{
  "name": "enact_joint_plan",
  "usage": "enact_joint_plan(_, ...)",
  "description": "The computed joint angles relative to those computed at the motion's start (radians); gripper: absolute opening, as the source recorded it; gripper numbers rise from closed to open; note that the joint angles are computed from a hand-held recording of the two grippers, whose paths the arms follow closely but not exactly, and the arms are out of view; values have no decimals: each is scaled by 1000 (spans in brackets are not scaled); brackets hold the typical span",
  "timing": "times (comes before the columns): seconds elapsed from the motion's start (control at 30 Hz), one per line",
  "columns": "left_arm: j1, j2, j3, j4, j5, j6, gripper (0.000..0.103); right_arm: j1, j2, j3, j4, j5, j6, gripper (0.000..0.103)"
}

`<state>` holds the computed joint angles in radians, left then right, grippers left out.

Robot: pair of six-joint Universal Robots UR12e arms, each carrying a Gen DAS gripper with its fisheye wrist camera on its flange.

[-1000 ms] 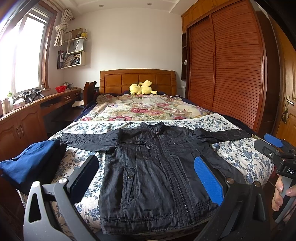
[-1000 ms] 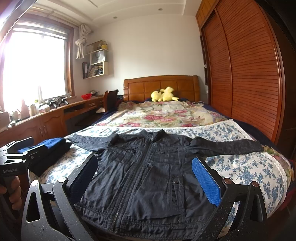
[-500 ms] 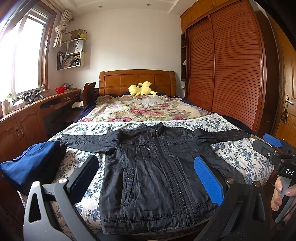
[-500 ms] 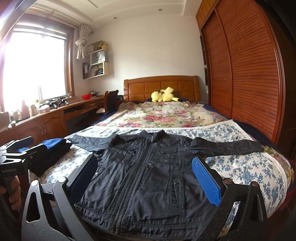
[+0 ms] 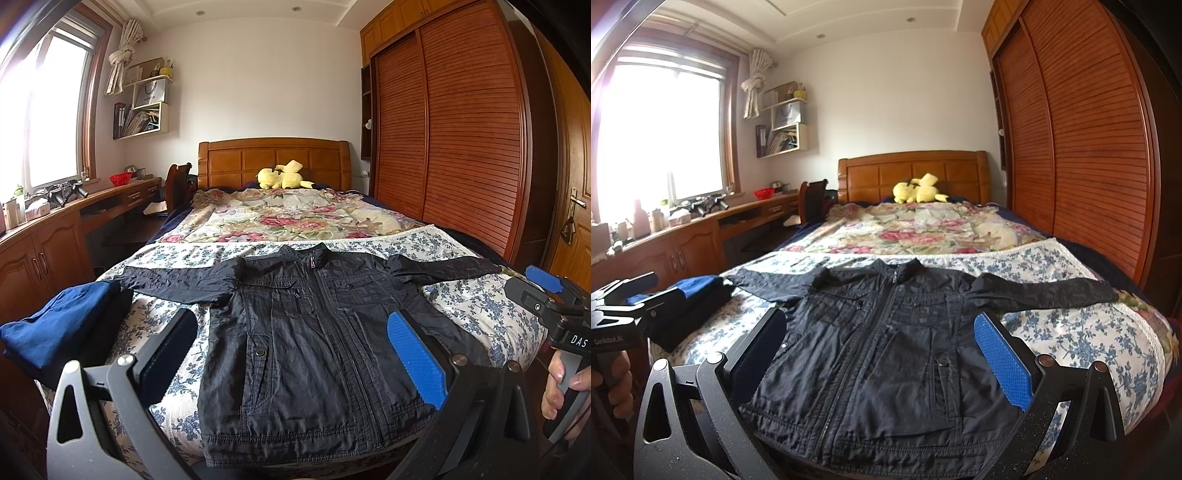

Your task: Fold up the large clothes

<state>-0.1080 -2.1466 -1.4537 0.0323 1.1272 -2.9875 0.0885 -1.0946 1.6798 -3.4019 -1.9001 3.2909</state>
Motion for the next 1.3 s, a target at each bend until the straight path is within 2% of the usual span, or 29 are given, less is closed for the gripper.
enact_joint_plan(0.33, 2, -33, 32, -67, 13, 20, 103, -2, 12, -9, 36, 28, 14, 103)
enact_joint_plan(0.7, 2, -111, 121, -152, 52, 42, 103, -29, 93, -89, 110, 135, -1, 103)
enact_joint_plan(0.93, 6, -165, 200, -225, 73, 35, 103, -50, 171, -191, 152, 206, -45, 103)
enact_joint_plan(1.17, 12, -211, 270, -280, 121, 77, 103, -60, 259, -308, 199, 246, -82, 103)
enact_joint_plan(1.3, 15, -244, 325, -311, 168, 91, 103, -68, 328, -421, 303, 236, -120, 103)
